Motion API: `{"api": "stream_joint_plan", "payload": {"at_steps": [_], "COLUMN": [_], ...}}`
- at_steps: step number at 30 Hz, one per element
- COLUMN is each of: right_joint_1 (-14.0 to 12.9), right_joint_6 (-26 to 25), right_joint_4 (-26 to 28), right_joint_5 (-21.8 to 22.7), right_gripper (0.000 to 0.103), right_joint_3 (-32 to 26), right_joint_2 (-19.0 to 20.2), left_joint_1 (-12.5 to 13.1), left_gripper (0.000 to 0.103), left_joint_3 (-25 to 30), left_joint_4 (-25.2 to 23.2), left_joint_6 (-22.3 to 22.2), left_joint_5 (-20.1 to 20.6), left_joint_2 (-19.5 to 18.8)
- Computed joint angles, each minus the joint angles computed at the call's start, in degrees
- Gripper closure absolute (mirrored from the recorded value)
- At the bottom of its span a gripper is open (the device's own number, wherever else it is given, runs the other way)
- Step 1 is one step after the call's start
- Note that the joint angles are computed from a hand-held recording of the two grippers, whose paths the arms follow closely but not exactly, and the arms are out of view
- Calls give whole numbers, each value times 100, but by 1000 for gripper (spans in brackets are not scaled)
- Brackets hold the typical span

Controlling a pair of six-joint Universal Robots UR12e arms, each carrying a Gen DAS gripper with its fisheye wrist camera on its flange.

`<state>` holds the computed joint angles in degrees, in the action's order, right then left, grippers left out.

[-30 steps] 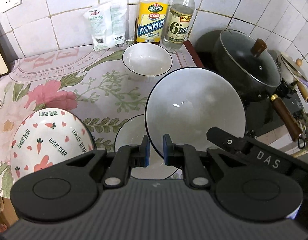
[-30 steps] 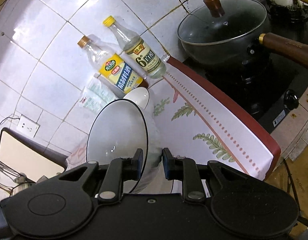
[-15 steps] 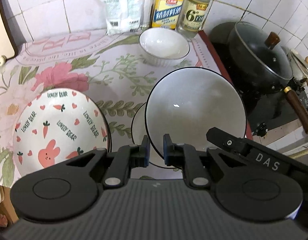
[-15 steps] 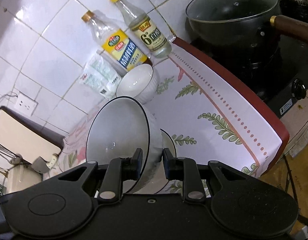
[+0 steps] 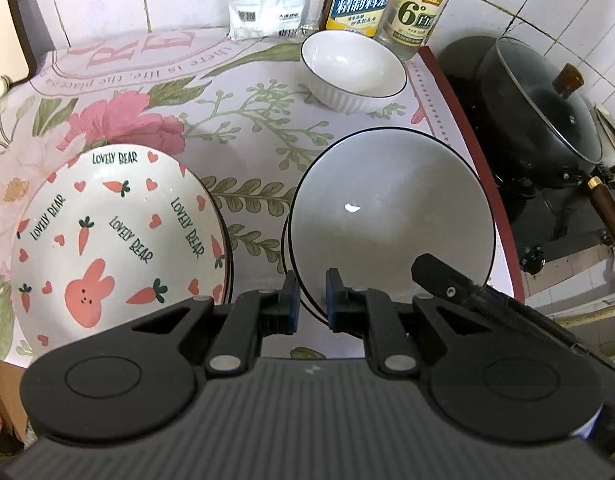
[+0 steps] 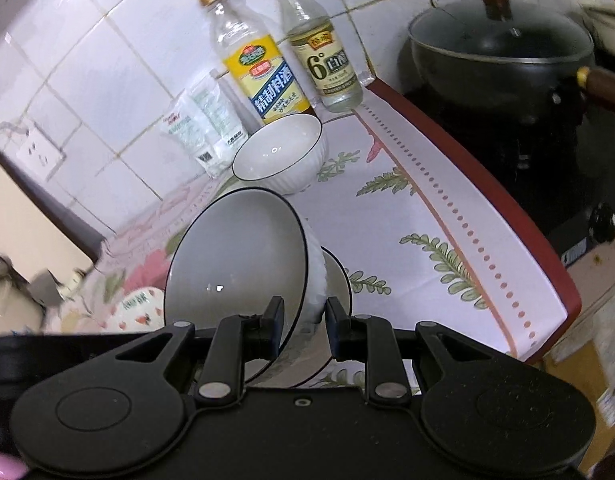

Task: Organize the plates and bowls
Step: 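Lower the second white bowl into the first white bowl, then open both grippers and release the stacked white bowl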

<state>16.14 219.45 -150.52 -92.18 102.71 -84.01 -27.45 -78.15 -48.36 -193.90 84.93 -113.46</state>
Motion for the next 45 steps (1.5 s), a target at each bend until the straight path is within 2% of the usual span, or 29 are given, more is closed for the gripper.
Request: {"api": "stream_joint_plan", "payload": {"at_steps": [3, 10, 16, 25, 28, 36, 40, 45], "right_joint_1": [91, 167, 236, 275, 271, 255, 127, -289], "right_joint_6": [-311, -666, -1548, -1835, -1819, -1931, -1799, -1291], "right_joint_4": [157, 192, 4, -136, -177, -411, -583, -928], "right_joint_5": [-247, -453, -634, -772, -801, -831, -541, 491], "right_gripper": [76, 76, 72, 66, 60, 60, 60, 58], "right_joint_3": [-79, -95, -70, -54, -23, 84, 156, 202], "right_joint_2": [59, 124, 183, 201, 188, 113, -34, -173], "left_joint_1": [18, 37, 87, 143, 164, 206, 241, 298], "left_gripper": [92, 91, 91, 89, 89, 89, 89, 89], "left_joint_3": [-8, 16, 13, -63, -100, -153, -161, -138], "left_joint_4": [-29, -153, -203, -97, -45, 42, 186, 580], "left_joint_6": [-27, -75, -155, -359, -397, -414, -324, -185], "left_joint_5": [-58, -106, -238, -427, -514, -610, -697, -884], "left_joint_2": [-10, -45, -57, -40, -22, 82, 149, 171]}}
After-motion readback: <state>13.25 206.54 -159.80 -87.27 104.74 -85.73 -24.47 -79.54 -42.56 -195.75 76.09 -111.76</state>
